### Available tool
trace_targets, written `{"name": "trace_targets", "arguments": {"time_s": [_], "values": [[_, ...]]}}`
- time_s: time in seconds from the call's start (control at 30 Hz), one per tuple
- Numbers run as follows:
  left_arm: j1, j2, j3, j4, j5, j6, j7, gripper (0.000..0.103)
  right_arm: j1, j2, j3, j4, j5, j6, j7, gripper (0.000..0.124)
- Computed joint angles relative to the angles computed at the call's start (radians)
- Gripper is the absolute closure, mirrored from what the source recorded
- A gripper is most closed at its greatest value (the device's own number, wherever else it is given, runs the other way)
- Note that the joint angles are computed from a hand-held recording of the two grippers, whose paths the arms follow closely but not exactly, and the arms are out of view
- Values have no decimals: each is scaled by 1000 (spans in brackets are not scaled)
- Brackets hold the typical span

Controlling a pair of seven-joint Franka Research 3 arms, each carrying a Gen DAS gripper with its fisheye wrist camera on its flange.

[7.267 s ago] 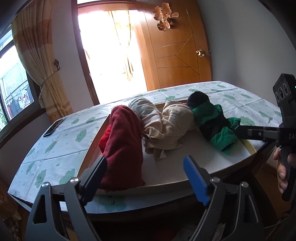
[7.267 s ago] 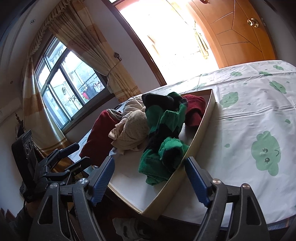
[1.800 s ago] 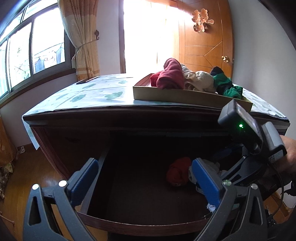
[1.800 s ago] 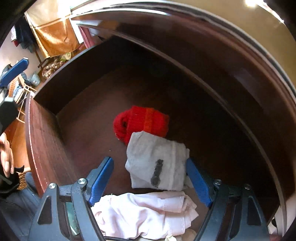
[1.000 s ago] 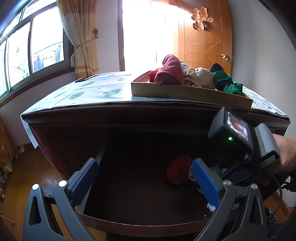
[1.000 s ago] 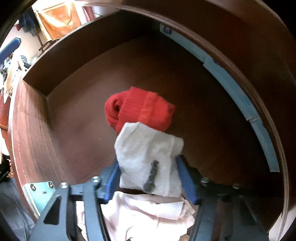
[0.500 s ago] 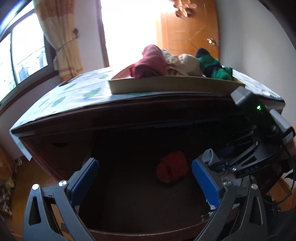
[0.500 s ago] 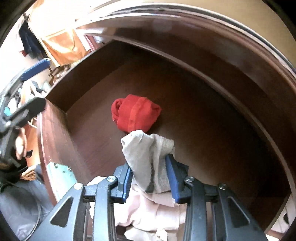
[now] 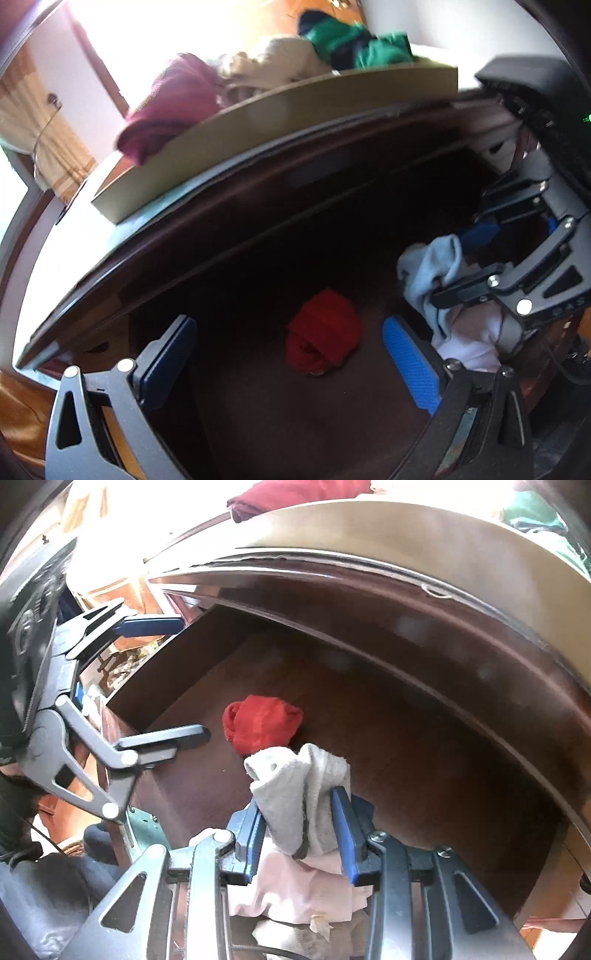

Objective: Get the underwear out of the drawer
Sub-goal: 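Grasp the grey sock with the right tool, then grasp the red sock with left tool while right holds the grey sock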

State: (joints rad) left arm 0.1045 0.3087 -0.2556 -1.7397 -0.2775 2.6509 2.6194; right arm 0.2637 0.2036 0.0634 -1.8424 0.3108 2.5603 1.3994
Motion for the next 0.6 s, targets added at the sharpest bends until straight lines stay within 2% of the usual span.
{"name": "trace_targets", "arguments": {"time_s": [0.13,0.2,0.43,0.5,0.6], "values": [[-45,51,30,84,125,-124,-44,1,-5,-8,-2,-2,2,-14,-6,87],[-68,94,45,154,182,-211,-86,2,-4,-3,-3,1,-2,-12,-3,87],[-95,210,52,338,257,-382,-166,13,-7,-5,2,-4,21,-4,-18,87],[-104,248,55,404,275,-441,-189,20,-6,-9,1,-9,19,-1,-19,87],[-117,301,57,497,296,-522,-205,22,-6,-11,0,-10,18,-5,-20,87]]}}
